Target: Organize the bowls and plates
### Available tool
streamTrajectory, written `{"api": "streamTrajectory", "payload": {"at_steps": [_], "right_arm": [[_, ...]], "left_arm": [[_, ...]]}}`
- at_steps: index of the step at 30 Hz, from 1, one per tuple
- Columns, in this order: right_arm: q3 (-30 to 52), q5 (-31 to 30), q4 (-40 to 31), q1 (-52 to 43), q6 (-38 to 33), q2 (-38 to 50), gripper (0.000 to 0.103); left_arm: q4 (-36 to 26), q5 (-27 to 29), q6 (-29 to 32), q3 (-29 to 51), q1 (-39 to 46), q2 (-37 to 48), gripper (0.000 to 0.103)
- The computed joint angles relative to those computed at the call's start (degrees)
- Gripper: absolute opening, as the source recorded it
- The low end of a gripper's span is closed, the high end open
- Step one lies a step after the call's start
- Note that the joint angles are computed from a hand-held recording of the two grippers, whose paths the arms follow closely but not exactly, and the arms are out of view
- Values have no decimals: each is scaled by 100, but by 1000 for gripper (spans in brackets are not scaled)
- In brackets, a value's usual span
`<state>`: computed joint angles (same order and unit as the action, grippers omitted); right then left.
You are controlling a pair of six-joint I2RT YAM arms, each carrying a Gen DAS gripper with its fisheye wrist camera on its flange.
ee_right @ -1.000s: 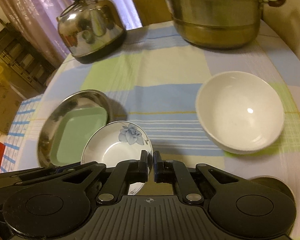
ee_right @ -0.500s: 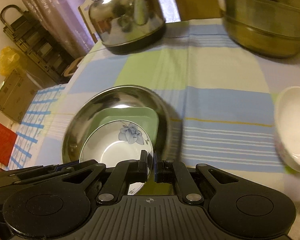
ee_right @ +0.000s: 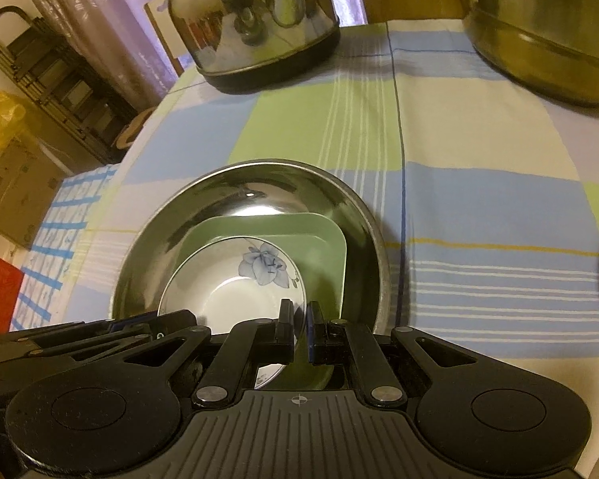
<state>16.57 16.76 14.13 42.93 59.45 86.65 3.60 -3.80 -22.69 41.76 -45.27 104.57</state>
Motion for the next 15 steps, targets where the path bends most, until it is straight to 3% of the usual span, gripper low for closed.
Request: {"api": "streamTrajectory", "payload": {"at_steps": [15], "right_arm": [[108,-63,336,-208,-33,499,6]], "left_arm": [[-15,191,318,378,189,453,12]]}}
